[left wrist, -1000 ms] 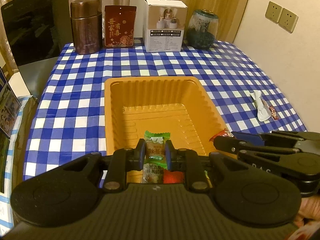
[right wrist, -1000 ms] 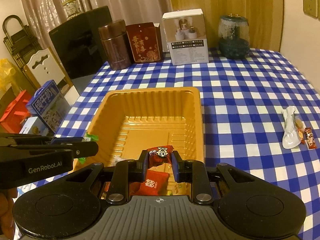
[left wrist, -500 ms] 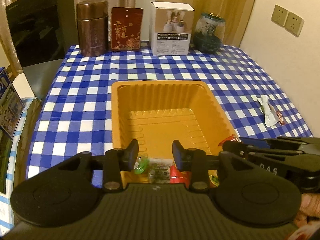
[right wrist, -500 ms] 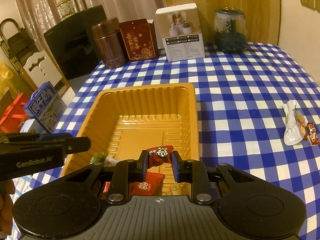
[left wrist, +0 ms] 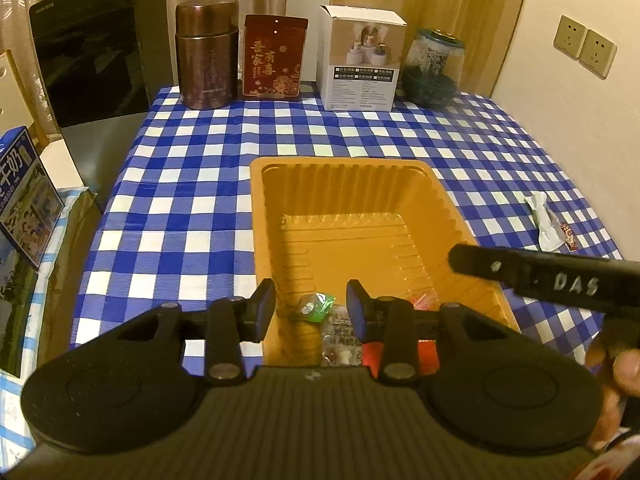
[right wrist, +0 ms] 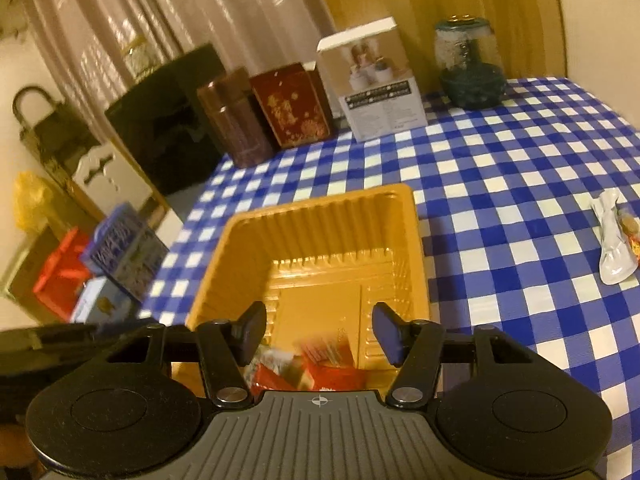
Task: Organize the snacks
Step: 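Move both open tools from the tray back toward the snack pile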
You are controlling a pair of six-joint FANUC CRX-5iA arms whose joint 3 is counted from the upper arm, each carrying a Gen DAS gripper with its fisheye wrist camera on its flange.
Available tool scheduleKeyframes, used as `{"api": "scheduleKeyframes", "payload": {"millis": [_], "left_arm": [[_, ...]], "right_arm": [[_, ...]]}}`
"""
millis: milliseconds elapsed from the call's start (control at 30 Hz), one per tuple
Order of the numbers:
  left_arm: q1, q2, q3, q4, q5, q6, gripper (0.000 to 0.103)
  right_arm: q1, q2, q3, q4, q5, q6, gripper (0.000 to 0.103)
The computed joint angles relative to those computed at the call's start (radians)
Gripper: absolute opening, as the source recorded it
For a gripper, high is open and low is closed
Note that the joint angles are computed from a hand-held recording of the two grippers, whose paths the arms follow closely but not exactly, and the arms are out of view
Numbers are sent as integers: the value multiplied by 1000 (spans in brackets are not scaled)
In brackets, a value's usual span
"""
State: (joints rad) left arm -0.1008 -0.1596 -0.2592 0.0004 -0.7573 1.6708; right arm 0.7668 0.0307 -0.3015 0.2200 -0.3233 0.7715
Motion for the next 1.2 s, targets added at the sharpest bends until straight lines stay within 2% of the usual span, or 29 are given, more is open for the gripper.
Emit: {"api": "scheduleKeyframes", "payload": {"millis": [133, 333, 533, 867, 1200], "left_arm": [[-5, -9, 1, -13, -9, 19, 36], [-32, -27, -1, -15, -14, 35, 46], [-95, -29, 14, -20, -17, 57, 56], [-235, 17, 80, -17, 1, 80, 66], [-356, 94, 173, -36, 12, 127, 77]], "right_arm": [[-5, -32, -53, 124, 4, -121, 59], [-14, -111, -154, 282, -30, -310, 59], [-14, -215, -250, 383, -92, -437, 59], [-16, -395, -372, 454, -226, -550, 59], [-44, -526, -429, 471, -339, -576, 59]]}}
